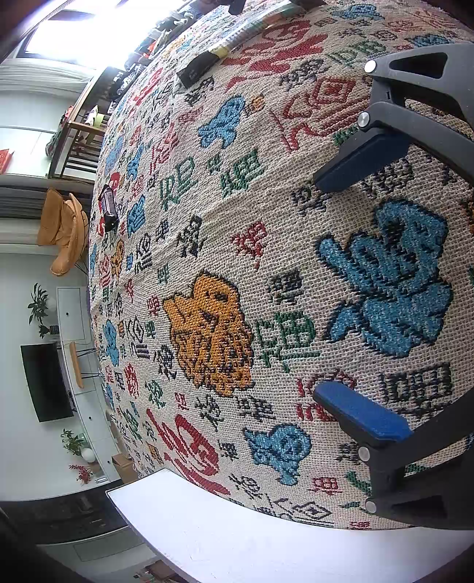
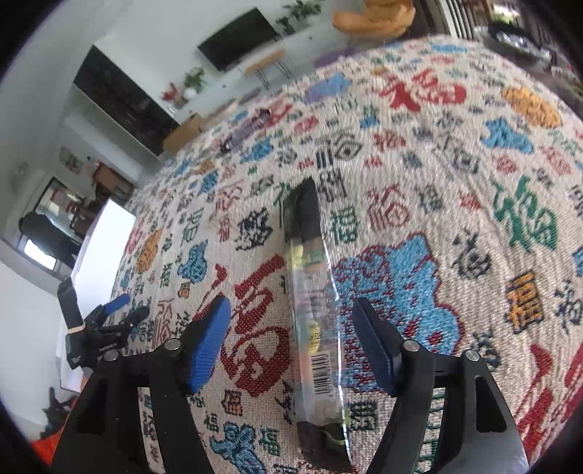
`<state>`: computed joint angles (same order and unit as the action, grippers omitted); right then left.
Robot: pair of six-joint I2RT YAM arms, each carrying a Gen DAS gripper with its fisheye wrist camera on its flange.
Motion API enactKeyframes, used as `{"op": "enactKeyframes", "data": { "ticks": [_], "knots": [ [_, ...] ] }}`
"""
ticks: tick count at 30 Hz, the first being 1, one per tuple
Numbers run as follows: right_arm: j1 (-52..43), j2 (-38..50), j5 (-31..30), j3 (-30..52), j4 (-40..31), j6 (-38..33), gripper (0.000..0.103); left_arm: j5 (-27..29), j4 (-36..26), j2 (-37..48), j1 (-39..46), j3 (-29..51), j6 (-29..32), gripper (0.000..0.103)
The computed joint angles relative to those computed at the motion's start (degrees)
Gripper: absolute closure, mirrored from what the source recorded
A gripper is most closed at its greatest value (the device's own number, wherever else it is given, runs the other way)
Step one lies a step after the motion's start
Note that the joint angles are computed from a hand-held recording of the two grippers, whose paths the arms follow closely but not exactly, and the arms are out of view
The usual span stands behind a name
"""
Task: Organize snacks
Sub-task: 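Grasp the Snickers bar with the left gripper while the right gripper holds the Astavt packet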
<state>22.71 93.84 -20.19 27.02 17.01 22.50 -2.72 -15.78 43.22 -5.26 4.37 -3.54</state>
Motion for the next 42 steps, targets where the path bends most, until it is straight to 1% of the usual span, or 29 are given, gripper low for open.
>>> {"op": "enactKeyframes", "data": {
  "ticks": [3, 4, 5, 7, 8, 9, 10, 12, 13, 14, 16, 18, 20, 22, 25, 27, 28, 29, 30, 31, 32, 33, 34, 35, 37, 38, 39, 42],
  "knots": [
    [-0.96, -4.76, 6.14, -3.96, 0.04, -4.48, 0.029, 0.16, 0.06, 0.04, 0.26, -0.02, 0.21, 0.000],
    [-1.28, -4.78, 7.61, -5.61, 1.63, -5.54, 0.029, 0.17, 0.08, 0.05, 0.31, -0.02, 0.26, 0.000],
    [-1.69, -1.92, 9.04, -6.01, 5.03, -5.81, 0.029, -0.03, 0.15, 0.19, 0.01, 0.02, 0.03, 0.000],
    [-1.81, 3.42, 11.93, -8.59, 13.90, -3.84, 0.029, -0.73, 0.84, 1.15, -0.77, 0.21, -1.14, 0.000],
    [-2.98, 5.77, 11.08, -10.55, 19.28, -2.60, 0.029, -1.84, 1.79, 2.94, -1.73, 0.75, -3.08, 0.000],
    [-4.64, 7.03, 9.49, -13.81, 26.88, -1.37, 0.029, -2.90, 2.07, 4.29, -2.97, 1.30, -5.43, 0.000],
    [-5.36, 6.07, 9.91, -14.44, 26.98, -0.07, 0.029, -2.11, 1.21, 5.12, -3.40, 2.27, -5.81, 0.000],
    [-7.44, 5.01, 9.60, -14.39, 25.60, 0.52, 0.029, 4.24, 0.92, 8.94, -2.31, 5.80, -2.23, 0.000],
    [-8.43, 6.03, 9.16, -13.94, 25.57, 0.54, 0.029, 6.50, 0.86, 11.56, -2.41, 8.79, -0.44, 0.000],
    [-10.16, 7.17, 7.26, -14.44, 27.93, 0.25, 0.028, 6.46, 0.82, 14.57, -3.87, 12.57, 0.84, 0.000],
    [-12.09, 8.87, 3.91, -15.25, 31.79, 1.59, 0.026, 3.11, 1.77, 22.19, -7.87, 21.28, 3.04, 0.000],
    [-12.94, 9.73, 2.28, -15.59, 33.43, 1.41, 0.024, -1.08, 4.03, 32.12, -10.99, 31.03, 5.27, 0.000],
    [-12.22, 9.63, 2.99, -15.09, 32.77, 1.26, 0.022, -1.93, 4.90, 42.84, -11.83, 40.81, 7.62, 0.000],
    [-11.47, 9.28, 3.95, -14.80, 31.93, 1.09, 0.022, -3.33, 4.17, 54.53, -12.61, 51.54, 8.99, 0.000],
    [-10.89, 9.05, 4.52, -14.85, 31.59, 0.79, 0.021, -5.30, 1.97, 67.27, -13.63, 64.04, 9.76, 0.001],
    [-11.57, 9.65, 3.33, -15.11, 32.66, 0.73, 0.021, -6.47, 0.49, 73.51, -13.78, 70.41, 9.61, 0.008],
    [-12.30, 9.89, 2.22, -15.64, 33.66, 0.76, 0.021, -6.64, -0.53, 76.24, -13.65, 73.43, 9.20, 0.013],
    [-13.15, 10.53, 0.91, -15.82, 34.73, 0.91, 0.021, -6.49, -1.49, 78.72, -13.35, 76.25, 8.58, 0.017],
    [-13.91, 11.10, -0.28, -16.03, 35.76, 1.10, 0.021, -5.90, -2.35, 80.82, -12.98, 78.69, 7.95, 0.019],
    [-14.69, 11.74, -1.46, -16.19, 36.80, 1.33, 0.021, -5.41, -3.10, 82.56, -12.75, 80.57, 7.51, 0.024],
    [-15.18, 12.08, -2.25, -16.32, 37.48, 1.57, 0.021, -4.53, -4.12, 84.42, -12.59, 82.74, 7.27, 0.033],
    [-15.60, 12.56, -2.91, -16.45, 38.32, 1.83, 0.021, -1.63, -2.84, 84.30, -11.92, 82.42, 6.88, 0.042],
    [-15.80, 12.80, -3.23, -16.55, 38.85, 2.03, 0.021, -0.72, -3.03, 84.55, -11.62, 82.92, 6.18, 0.076],
    [-15.77, 12.92, -3.22, -16.62, 39.16, 2.16, 0.021, 0.06, -3.26, 84.65, -11.30, 83.29, 4.97, 0.086],
    [-15.31, 12.74, -2.58, -16.53, 38.90, 2.15, 0.021, -0.17, -2.26, 83.50, -11.38, 81.52, 3.52, 0.087],
    [-15.34, 12.84, -2.52, -16.49, 38.89, 2.04, 0.021, -0.41, -0.84, 81.78, -11.66, 78.74, 3.44, 0.087],
    [-15.26, 12.80, -2.36, -16.38, 38.71, 1.96, 0.021, -0.38, 0.23, 79.68, -11.73, 75.75, 3.20, 0.087],
    [-15.80, 13.16, -3.01, -16.29, 39.08, 1.88, 0.021, 1.99, 2.88, 69.00, -11.62, 62.42, 0.41, 0.087]
  ]
}}
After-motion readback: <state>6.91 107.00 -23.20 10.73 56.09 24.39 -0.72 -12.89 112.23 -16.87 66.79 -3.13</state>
